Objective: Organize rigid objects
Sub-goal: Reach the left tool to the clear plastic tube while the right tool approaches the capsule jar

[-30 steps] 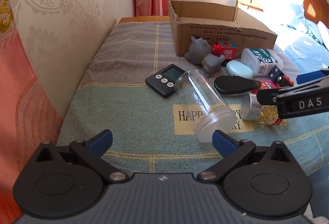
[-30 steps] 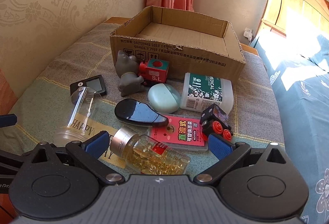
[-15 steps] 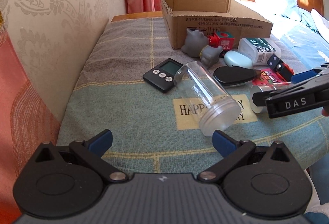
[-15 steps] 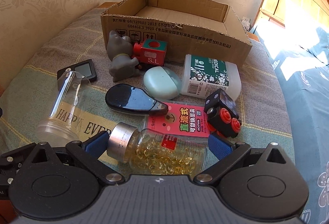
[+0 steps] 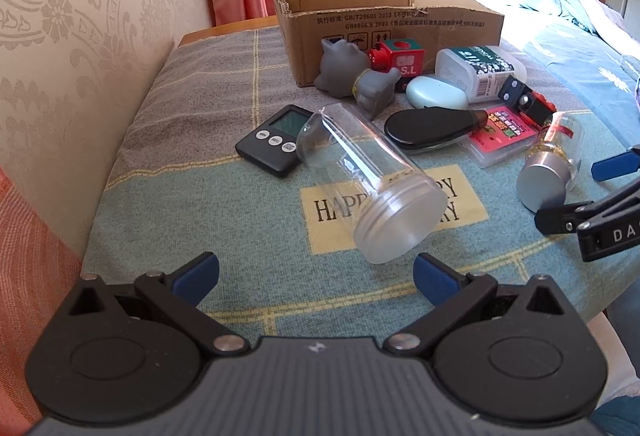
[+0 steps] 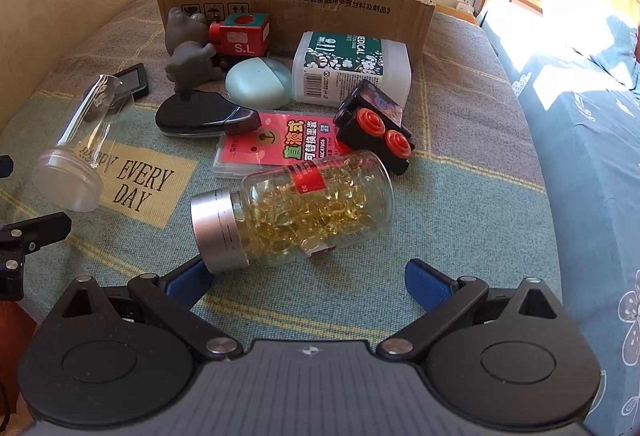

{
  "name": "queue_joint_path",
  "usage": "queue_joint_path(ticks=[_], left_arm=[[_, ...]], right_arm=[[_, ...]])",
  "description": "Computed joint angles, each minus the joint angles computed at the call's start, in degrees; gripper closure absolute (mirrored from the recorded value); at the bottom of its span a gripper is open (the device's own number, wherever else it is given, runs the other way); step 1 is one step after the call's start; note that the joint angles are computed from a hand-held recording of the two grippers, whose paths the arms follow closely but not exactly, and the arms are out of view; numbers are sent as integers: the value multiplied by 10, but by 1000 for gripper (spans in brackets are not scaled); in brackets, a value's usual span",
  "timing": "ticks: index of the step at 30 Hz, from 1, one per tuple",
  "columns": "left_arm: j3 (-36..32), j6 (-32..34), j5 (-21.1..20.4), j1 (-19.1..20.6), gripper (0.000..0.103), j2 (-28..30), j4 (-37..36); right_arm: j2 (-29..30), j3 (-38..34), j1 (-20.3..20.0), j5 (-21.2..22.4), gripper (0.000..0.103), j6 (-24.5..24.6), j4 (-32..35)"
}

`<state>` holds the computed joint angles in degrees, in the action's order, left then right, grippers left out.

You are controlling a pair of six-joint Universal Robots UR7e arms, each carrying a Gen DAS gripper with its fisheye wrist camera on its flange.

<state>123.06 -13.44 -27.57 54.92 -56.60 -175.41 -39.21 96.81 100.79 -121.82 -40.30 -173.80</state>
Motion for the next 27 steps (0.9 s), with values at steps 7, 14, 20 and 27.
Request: queue_joint_path(ticks=[7, 14, 20, 27], left_arm=[[4, 65, 10, 1, 1, 3, -67], [-34, 200, -14, 9, 1, 44, -174], [-77, 286, -47, 19, 1, 78, -219], [-110, 377, -102, 32, 1, 91, -232]], right_arm=[[-7, 10, -8, 22, 0, -6, -8], [-14, 25, -17, 48, 0, -33, -32], [-20, 37, -24, 68, 0, -52, -45], [-26, 41, -27, 77, 0, -63, -42]])
